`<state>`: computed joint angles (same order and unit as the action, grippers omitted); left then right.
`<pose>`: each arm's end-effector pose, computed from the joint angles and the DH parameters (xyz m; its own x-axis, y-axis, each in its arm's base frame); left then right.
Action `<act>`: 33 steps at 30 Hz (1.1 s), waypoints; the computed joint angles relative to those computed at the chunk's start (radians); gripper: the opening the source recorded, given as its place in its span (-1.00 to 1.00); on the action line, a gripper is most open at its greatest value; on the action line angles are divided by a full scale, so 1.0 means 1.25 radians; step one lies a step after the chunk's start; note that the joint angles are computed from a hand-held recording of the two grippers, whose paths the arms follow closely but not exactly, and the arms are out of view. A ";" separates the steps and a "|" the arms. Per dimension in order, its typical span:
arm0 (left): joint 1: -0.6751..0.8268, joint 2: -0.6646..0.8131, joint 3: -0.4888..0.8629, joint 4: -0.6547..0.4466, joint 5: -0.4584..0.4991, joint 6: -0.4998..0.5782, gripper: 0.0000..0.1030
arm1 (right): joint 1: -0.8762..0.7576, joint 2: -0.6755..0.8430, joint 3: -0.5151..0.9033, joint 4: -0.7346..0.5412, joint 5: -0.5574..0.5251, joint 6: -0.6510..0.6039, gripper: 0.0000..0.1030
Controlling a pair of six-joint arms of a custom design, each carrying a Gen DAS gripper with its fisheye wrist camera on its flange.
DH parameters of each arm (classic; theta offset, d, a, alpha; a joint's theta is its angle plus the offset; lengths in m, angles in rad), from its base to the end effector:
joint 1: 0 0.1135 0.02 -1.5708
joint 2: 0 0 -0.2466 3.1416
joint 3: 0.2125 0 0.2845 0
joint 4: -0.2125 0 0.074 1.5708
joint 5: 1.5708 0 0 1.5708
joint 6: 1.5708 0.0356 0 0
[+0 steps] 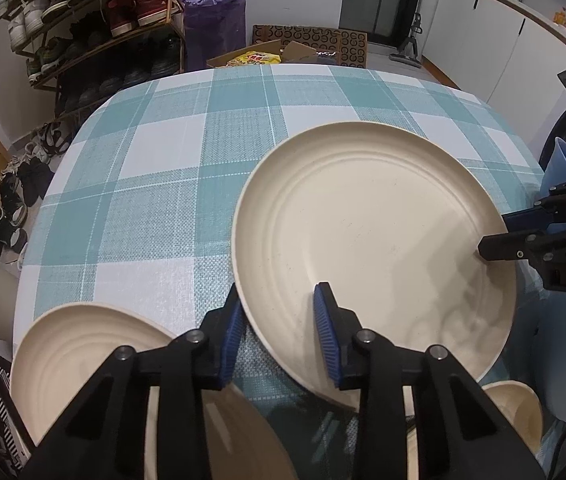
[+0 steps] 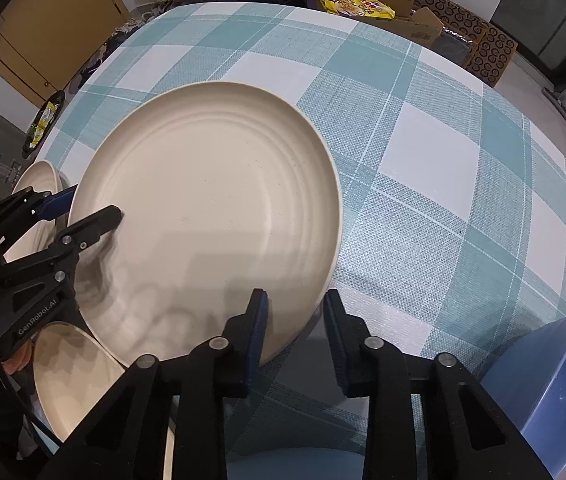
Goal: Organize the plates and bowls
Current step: 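Close the left gripper on the cream plate rim while the right gripper grips it too, then lift the cream plate with both grippers and carry it toward another cream plate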
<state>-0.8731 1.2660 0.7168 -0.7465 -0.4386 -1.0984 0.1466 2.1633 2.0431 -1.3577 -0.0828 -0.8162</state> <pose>0.1679 -0.1768 0.1525 -0.8332 -0.2611 -0.4875 -0.2686 0.9616 -0.0559 0.4459 0.0688 0.2353 -0.5631 -0.8171 -0.1235 -0.8225 0.5686 -0.0112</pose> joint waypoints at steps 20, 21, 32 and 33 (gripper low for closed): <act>-0.028 -0.039 -0.001 -0.022 -0.039 -0.046 -0.65 | -0.015 -0.066 -0.075 0.066 -0.001 -0.007 -0.65; -0.033 -0.044 0.001 -0.029 -0.045 -0.052 -0.65 | -0.016 -0.071 -0.077 0.066 -0.003 -0.007 -0.65; -0.104 -0.090 0.040 -0.134 -0.113 -0.128 -0.65 | -0.031 -0.134 -0.101 0.063 -0.037 -0.022 -0.65; -0.110 -0.091 0.046 -0.143 -0.119 -0.135 -0.65 | -0.033 -0.141 -0.104 0.062 -0.040 -0.023 -0.65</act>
<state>-1.0109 1.1528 0.7738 -0.9255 -0.5867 -1.2674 0.1058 1.9871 1.9135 -1.2805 -0.1329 -0.8449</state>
